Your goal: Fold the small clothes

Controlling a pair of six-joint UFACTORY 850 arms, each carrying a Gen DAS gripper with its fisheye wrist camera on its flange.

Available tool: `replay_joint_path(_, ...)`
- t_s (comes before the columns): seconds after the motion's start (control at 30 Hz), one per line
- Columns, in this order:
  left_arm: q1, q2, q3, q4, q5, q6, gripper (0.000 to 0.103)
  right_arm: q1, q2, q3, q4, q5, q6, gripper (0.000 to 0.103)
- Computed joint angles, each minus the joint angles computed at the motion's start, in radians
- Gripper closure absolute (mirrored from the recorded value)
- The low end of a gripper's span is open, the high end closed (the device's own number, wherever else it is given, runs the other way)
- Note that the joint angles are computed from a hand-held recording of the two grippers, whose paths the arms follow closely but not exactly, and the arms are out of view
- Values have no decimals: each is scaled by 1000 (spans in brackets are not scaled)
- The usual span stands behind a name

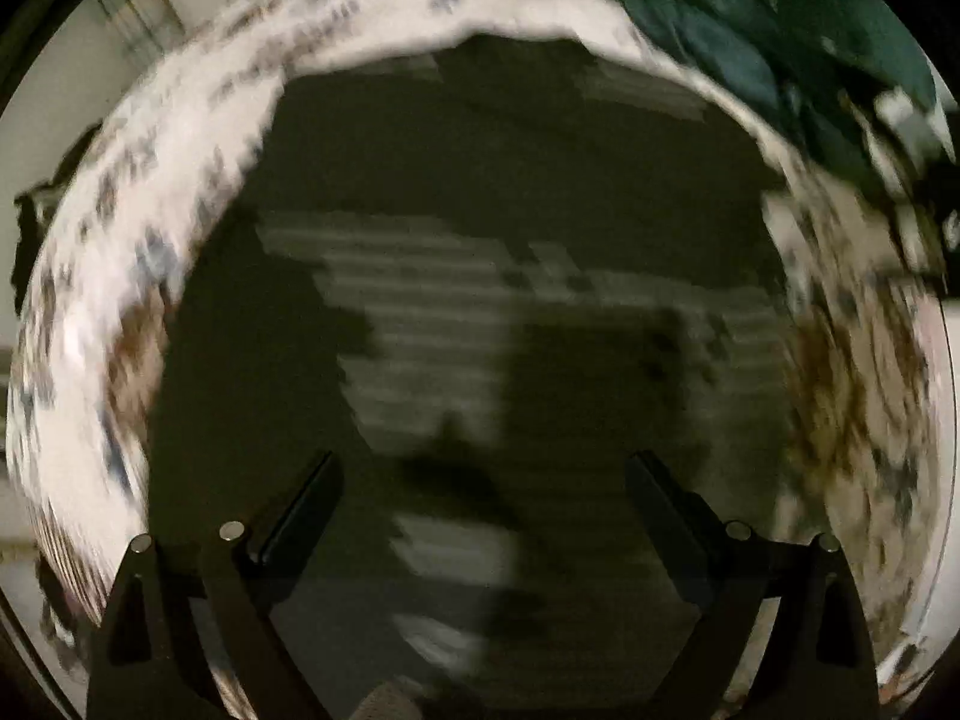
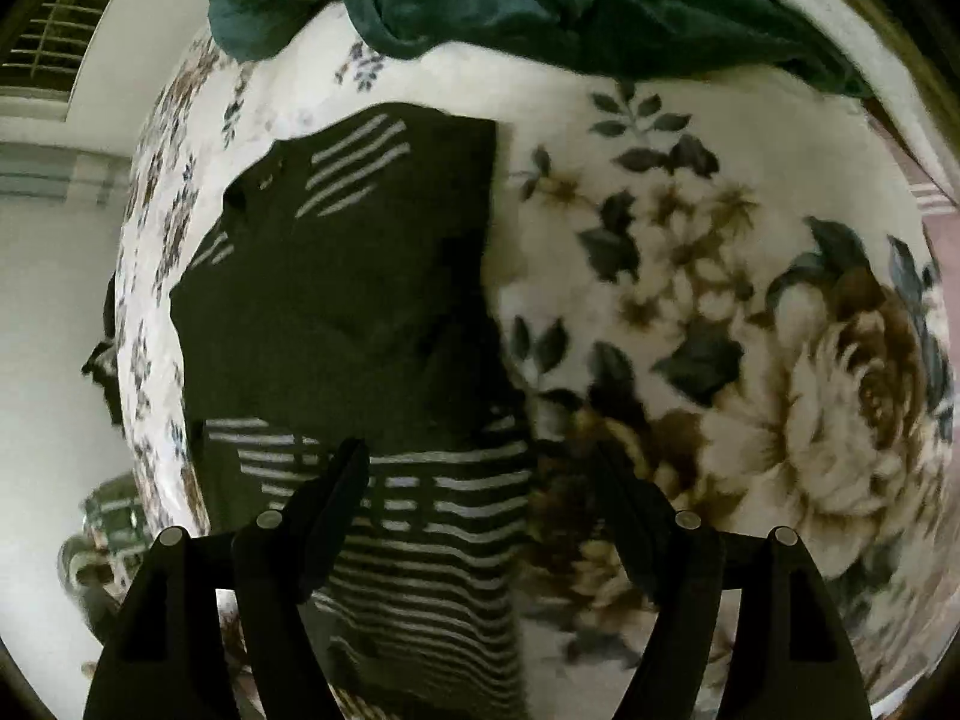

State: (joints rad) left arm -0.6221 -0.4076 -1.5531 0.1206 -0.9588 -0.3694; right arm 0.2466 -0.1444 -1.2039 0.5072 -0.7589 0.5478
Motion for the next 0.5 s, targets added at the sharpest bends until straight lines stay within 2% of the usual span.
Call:
replay_joint_path(0.07,-48,20,48,-27,-25,-51,7,-48,9,33,106,28,-138,27)
replay_joint_path(0.13,-107,31,94,-60,-44,-100,7,-95,2,45,177,50,-250,38)
replay_joint_path(0.17,-139,32,115,-75,-49,-121,7,-124,-20,37,211,42,-312,51)
replay_joint_path(0.2,-158,31,127,-92,-49,-125,7,-142,-42,27,238,32,-354,53)
replay_joint_path(0.3,-227,9,152,-99,-66,-149,7,-189,-132,-24,304,-6,-461,53)
replay_joint_path(0.5,-295,-45,160,-19,-80,-203,7,-218,-328,-174,340,-100,-551,51)
